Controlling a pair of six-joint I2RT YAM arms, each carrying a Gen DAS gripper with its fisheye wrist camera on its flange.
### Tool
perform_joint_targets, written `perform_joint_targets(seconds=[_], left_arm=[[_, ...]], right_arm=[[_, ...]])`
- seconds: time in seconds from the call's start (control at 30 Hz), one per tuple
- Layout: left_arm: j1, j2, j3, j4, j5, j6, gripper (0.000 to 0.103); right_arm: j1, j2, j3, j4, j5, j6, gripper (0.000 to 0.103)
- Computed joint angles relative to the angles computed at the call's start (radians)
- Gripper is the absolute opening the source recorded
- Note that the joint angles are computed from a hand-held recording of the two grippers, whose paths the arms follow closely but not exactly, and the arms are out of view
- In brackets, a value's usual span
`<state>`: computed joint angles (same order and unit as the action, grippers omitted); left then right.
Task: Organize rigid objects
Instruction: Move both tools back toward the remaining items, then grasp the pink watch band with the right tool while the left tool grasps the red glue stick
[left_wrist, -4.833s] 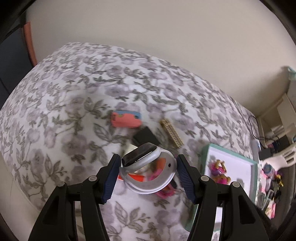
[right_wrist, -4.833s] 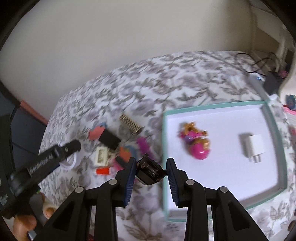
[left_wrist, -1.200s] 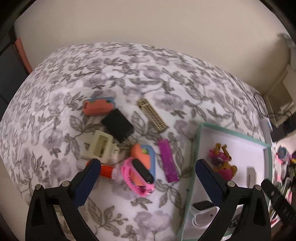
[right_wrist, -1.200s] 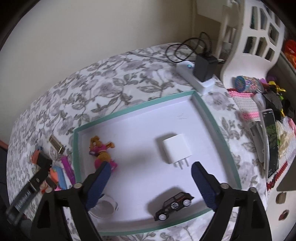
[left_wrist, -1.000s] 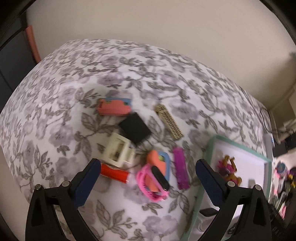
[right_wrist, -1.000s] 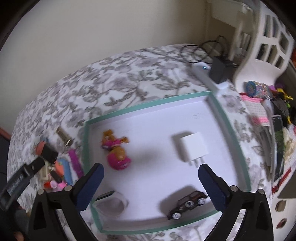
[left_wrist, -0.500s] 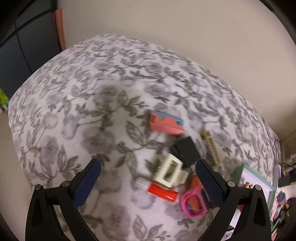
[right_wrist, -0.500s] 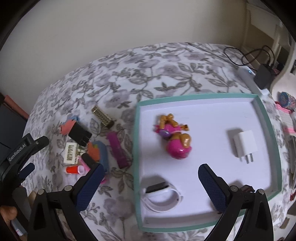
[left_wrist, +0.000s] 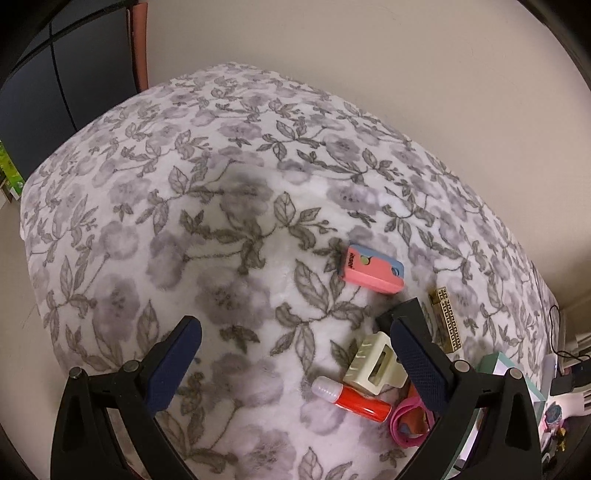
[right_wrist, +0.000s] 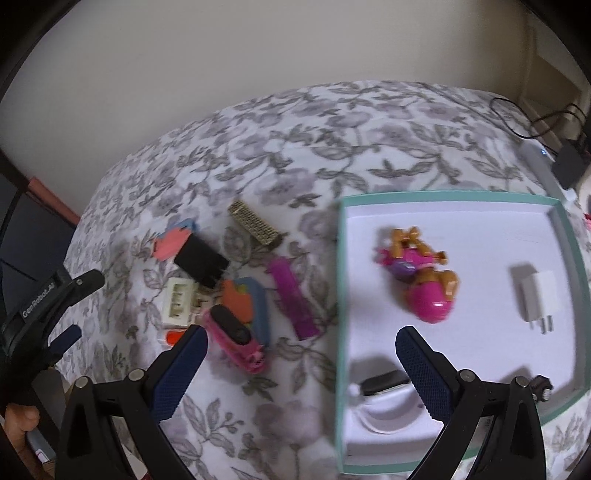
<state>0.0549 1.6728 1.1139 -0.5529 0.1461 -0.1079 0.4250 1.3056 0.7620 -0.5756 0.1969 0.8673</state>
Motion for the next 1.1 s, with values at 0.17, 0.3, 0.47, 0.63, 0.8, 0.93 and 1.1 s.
perform_joint_targets(seconds=[0.17,0.3,0.47,0.63,0.8,0.93,1.1], left_arm=[[-0.006,0.048,0.035,-0.054,0.016,0.026,0.102],[-0.046,0.086,0.055,-0.096,0.008,0.067,0.102],[-0.079,0.113,0.064,-0.129,0.013,0.093,0.102],[-0.104,0.137,0.071,-0.159,0.0,0.113,0.102],[-0.121,0.16,0.08,-0.18,0.0,0.127,0.102],[-0.133,0.176,0.089,-0.193,0.007,0.135,0.102],[-0.143,0.184,0.091,-0.202,0.008,0.139,0.102]], right_arm=[[0.04,0.091,0.038,0.032,0.0,-0.017,0.102],[0.048,0.142,0.045,0.046,-0.016,-0.02,0.092],[0.051,0.173,0.037,0.062,-0.035,-0.019,0.082],[0.038,0.181,0.014,0.098,-0.067,-0.015,0.081],[0.049,0.195,0.02,0.11,-0.07,-0.025,0.078],[0.042,0.197,0.015,0.12,-0.085,-0.017,0.068],[0.032,0.189,-0.001,0.138,-0.107,-0.008,0.047]])
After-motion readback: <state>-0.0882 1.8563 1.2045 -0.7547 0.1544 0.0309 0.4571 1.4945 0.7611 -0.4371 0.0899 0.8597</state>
